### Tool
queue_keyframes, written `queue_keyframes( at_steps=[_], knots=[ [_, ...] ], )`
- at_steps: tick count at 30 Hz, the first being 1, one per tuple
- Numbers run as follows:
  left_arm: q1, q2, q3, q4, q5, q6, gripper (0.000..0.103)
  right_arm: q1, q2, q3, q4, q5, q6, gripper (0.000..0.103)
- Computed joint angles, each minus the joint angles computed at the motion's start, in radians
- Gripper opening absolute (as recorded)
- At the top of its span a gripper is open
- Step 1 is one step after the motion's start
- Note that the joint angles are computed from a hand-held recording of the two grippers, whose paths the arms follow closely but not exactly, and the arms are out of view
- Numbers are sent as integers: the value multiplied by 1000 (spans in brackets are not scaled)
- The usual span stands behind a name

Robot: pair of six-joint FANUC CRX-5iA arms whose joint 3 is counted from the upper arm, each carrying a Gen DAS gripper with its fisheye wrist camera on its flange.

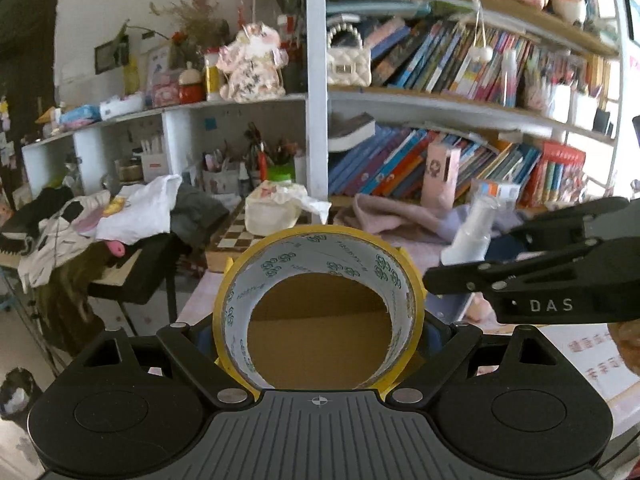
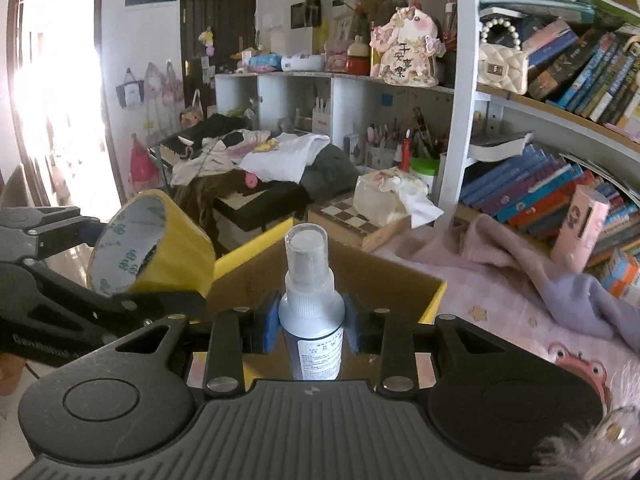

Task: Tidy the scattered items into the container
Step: 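Lower the tape roll into the yellow box and open the left tool while the right releases the bottle inside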

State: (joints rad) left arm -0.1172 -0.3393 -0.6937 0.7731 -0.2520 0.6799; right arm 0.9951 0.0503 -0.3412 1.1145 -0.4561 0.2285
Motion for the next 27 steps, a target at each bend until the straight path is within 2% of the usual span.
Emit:
queue_keyframes(
  at_steps=[4, 10, 13, 22, 24, 27],
  knots=[
    [3, 128, 97, -123, -8, 71, 91, -44, 92, 86, -94, 9, 128, 31],
    [7, 285, 248, -334, -76, 173, 91, -75, 240, 261, -387, -72, 445, 31],
    [10, 351, 326, -421, -130, 218, 91, -85, 291, 329, -473, -116, 567, 31],
    [-14, 465, 498, -668, -263, 350, 91, -105, 382, 429, -526, -183, 721, 31],
    [-18, 466, 502, -679, -262, 343, 92, -107, 395, 453, -555, -198, 765, 31],
    [-29, 474, 530, -740, -284, 389, 92, -106, 408, 471, -583, -207, 810, 31]
  ],
)
